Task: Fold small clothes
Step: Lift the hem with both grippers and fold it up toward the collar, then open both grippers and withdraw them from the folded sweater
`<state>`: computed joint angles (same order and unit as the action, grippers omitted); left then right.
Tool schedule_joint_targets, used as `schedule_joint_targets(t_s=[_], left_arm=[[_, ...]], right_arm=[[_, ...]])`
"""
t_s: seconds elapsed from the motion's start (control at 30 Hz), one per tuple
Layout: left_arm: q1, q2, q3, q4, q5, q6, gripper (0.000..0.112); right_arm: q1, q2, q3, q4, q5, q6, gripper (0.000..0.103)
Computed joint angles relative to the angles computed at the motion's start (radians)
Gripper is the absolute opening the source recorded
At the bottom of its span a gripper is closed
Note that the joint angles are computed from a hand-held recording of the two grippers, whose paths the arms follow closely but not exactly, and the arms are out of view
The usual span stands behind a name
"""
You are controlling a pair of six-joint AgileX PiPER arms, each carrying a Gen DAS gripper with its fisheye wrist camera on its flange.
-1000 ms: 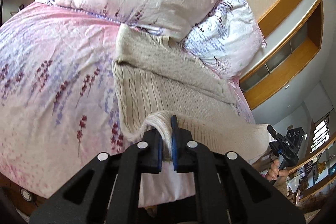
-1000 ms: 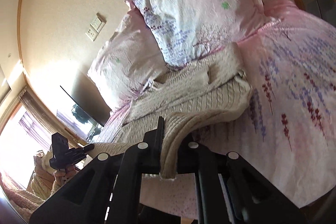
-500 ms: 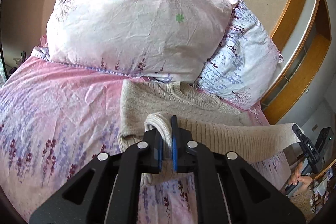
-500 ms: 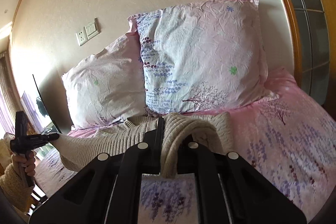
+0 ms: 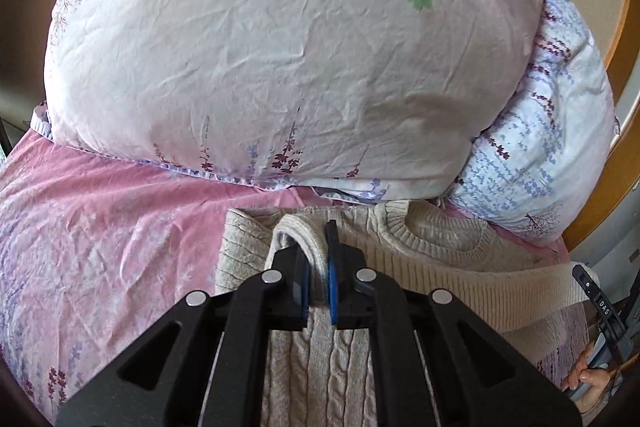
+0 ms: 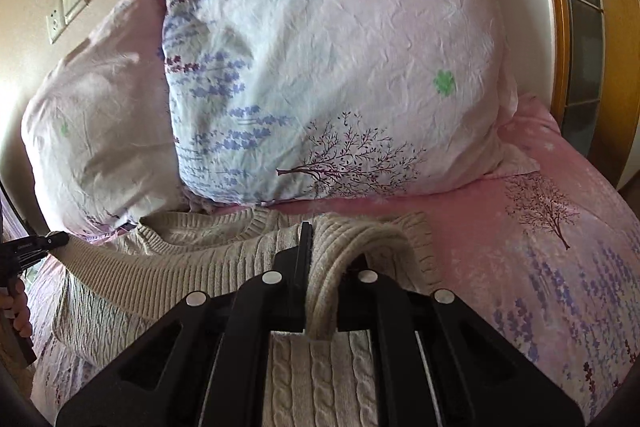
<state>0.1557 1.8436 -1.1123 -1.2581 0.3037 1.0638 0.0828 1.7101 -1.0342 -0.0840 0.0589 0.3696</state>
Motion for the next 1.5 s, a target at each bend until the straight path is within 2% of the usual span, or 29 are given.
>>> schedule_joint_targets(t_s=[0.2,0.4,0.47,0.5,0.57,0.6,0.63,0.7,0.83,0.9,0.97,1.07,1.17,1.27,1.33,1.5], left_arm=[[-0.028,0.116,-0.102,0.19,-0.018,-0.215,0.007],[-0.043,0.171,-0.157,0.298,-0.009,-0.33,0.007],[-0.051,0.192,-0.189,0.371,0.001,-0.412,0.007],[-0.05,0.2,-0.203,0.396,0.009,-0.44,0.008],[-0.056,0.211,-0.22,0.435,0.014,-0.49,0.01],[-0.06,0.217,-0.231,0.454,0.013,-0.514,0.01],[-0.06,0.221,-0.238,0.457,0.022,-0.52,0.011],[-0.056,0.229,-0.255,0.448,0.046,-0.516,0.015],[-0.037,0.208,-0.236,0.344,0.088,-0.417,0.028],[-0.02,0.165,-0.186,0.268,0.081,-0.332,0.047],[0.012,0.119,-0.133,0.183,0.079,-0.232,0.056],[0.068,0.077,-0.08,0.137,0.107,-0.151,0.057],[0.109,0.051,-0.019,0.122,0.137,-0.079,0.052],[0.155,0.044,0.029,0.088,0.212,-0.011,0.048],[0.167,0.035,0.064,0.065,0.239,0.039,0.047],[0.14,-0.008,0.139,0.057,0.211,0.117,0.047]], right_arm=[[-0.027,0.122,-0.111,0.214,0.089,-0.123,0.008],[-0.05,0.187,-0.179,0.296,0.153,-0.145,0.008],[-0.066,0.211,-0.214,0.364,0.185,-0.184,0.009],[-0.076,0.228,-0.238,0.418,0.213,-0.222,0.012],[-0.092,0.256,-0.282,0.451,0.265,-0.225,0.027],[-0.102,0.262,-0.29,0.509,0.274,-0.268,0.041],[-0.116,0.263,-0.29,0.588,0.277,-0.336,0.048],[-0.129,0.262,-0.29,0.674,0.276,-0.406,0.054],[-0.14,0.22,-0.258,0.696,0.267,-0.427,0.056],[-0.153,0.162,-0.201,0.709,0.239,-0.461,0.056],[-0.173,0.102,-0.147,0.691,0.228,-0.468,0.056],[-0.23,0.03,-0.082,0.731,0.262,-0.548,0.056],[-0.272,-0.031,-0.004,0.761,0.282,-0.625,0.055],[-0.292,-0.068,0.05,0.764,0.305,-0.686,0.05],[-0.303,-0.073,0.075,0.819,0.325,-0.774,0.045],[-0.29,-0.091,0.113,0.831,0.341,-0.836,0.042]])
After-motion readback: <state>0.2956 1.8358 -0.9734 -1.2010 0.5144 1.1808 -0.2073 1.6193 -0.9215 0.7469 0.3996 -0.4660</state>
